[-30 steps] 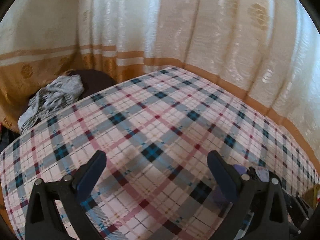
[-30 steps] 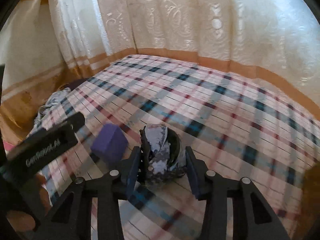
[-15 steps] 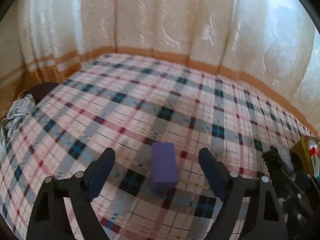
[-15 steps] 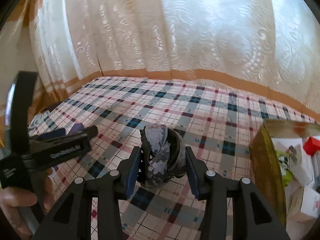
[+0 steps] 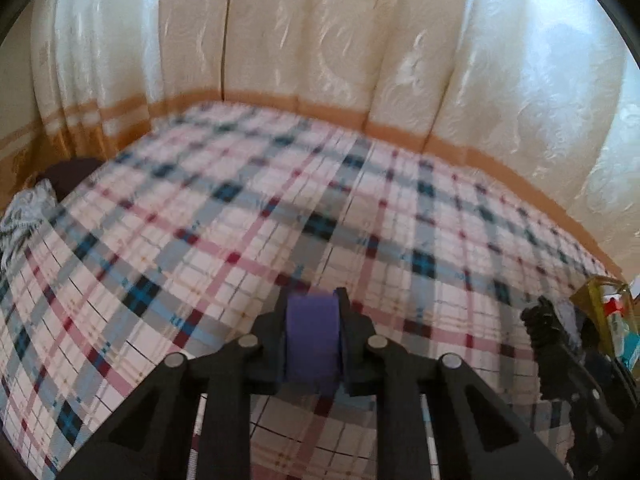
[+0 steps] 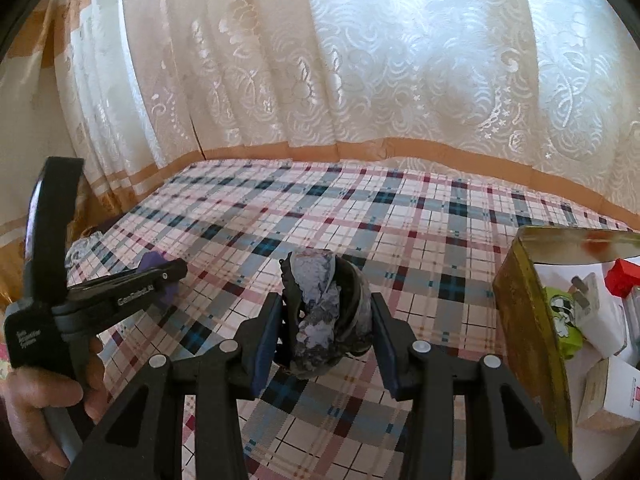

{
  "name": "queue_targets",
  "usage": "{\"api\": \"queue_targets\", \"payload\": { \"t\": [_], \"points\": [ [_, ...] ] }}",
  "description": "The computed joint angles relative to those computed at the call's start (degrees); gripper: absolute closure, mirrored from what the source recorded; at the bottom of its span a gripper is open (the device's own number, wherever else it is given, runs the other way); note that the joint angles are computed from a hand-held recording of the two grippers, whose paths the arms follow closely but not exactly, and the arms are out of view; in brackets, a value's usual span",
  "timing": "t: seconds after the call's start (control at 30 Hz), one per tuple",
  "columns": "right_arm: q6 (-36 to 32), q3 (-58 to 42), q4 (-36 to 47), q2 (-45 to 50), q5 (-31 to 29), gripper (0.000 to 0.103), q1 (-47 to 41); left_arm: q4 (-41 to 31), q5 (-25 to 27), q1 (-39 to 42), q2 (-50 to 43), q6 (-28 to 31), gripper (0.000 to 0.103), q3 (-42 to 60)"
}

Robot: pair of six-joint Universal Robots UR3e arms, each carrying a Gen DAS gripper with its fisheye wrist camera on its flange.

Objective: Organize rigid objects
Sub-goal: 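Grasp the black-grey cloth with the right tool while the left tool grasps the purple block, then carry the purple block with the left tool while the right tool carries the cloth over the tray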

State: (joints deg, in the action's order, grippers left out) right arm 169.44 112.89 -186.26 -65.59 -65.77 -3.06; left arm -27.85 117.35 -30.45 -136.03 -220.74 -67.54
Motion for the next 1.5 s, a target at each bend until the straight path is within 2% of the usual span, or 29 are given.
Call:
{"api": "queue_targets", "payload": {
  "t": [0.13, 0.23, 0.3, 0.43, 0.5, 0.67, 0.73, 0.8, 0.87, 0.93, 1.03, 1.1, 1.13, 1.3, 1.5],
  "points": [
    [1.35, 4.55, -8.57, -0.98, 0.8, 0.057, -0.93, 2.76, 10.63, -4.76, -1.74, 2.79, 0.085, 2.66],
    [2.17, 8.74, -16.53, -1.81, 0.36, 0.057, -1.58, 1.37, 18.45, -7.8, -4.22, 2.59, 0.085, 6.75],
    [2.25, 11.08, -20.81, -2.26, -0.37, 0.057, -1.85, 3.66, 19.51, -8.2, -4.37, 2.45, 0.085, 6.37],
    [1.97, 12.74, -21.59, -3.2, 0.64, 0.057, -3.17, 7.43, 18.35, -8.3, -3.86, 3.31, 0.086, 4.7],
    [2.16, 13.4, -21.52, -3.65, 1.5, 0.057, -4.12, 11.49, 16.0, -7.71, -1.96, 3.31, 0.086, 0.61],
    [2.73, 14.31, -20.88, -4.39, 2.56, 0.057, -5.72, 24.0, 9.5, -3.15, 6.28, -3.45, 0.086, -16.33],
    [2.68, 13.95, -20.16, -4.28, 2.78, 0.057, -5.71, 26.03, 7.63, -1.46, 8.2, -6.5, 0.086, -20.63],
    [2.27, 13.55, -19.18, -4.27, 2.99, 0.057, -5.64, 25.58, 6.61, -0.84, 8.53, -7.53, 0.088, -21.46],
    [1.92, 13.55, -18.81, -4.29, 3.36, 0.057, -5.7, 25.8, 3.1, -0.56, 7.61, -5.09, 0.088, -20.17],
    [1.64, 13.3, -18.06, -4.32, 3.7, 0.057, -5.78, 22.77, 0.22, -1.38, 4.76, -1.09, 0.088, -14.75],
    [1.73, 13.05, -17.28, -4.32, 3.79, 0.057, -5.86, 8.44, 4.51, -4.29, -0.97, 4.49, 0.068, -1.06],
    [1.95, 12.9, -16.71, -4.39, 3.76, 0.057, -5.89, 5.46, 4.84, -4.89, -2.46, 6.21, 0.048, 2.33],
    [2.03, 12.77, -16.27, -4.42, 3.74, 0.057, -5.91, 5.24, 4.77, -4.87, -2.47, 6.16, 0.045, 2.41],
    [2.18, 12.25, -14.25, -4.58, 4.07, 0.057, -6.19, 1.51, 6.99, -5.09, -2.92, 6.19, 0.048, 4.14],
    [2.19, 11.56, -12.81, -4.62, 4.46, 0.057, -6.38, 7.44, 4.57, -3.34, 1.31, 4.25, 0.049, -4.41]
  ]
}}
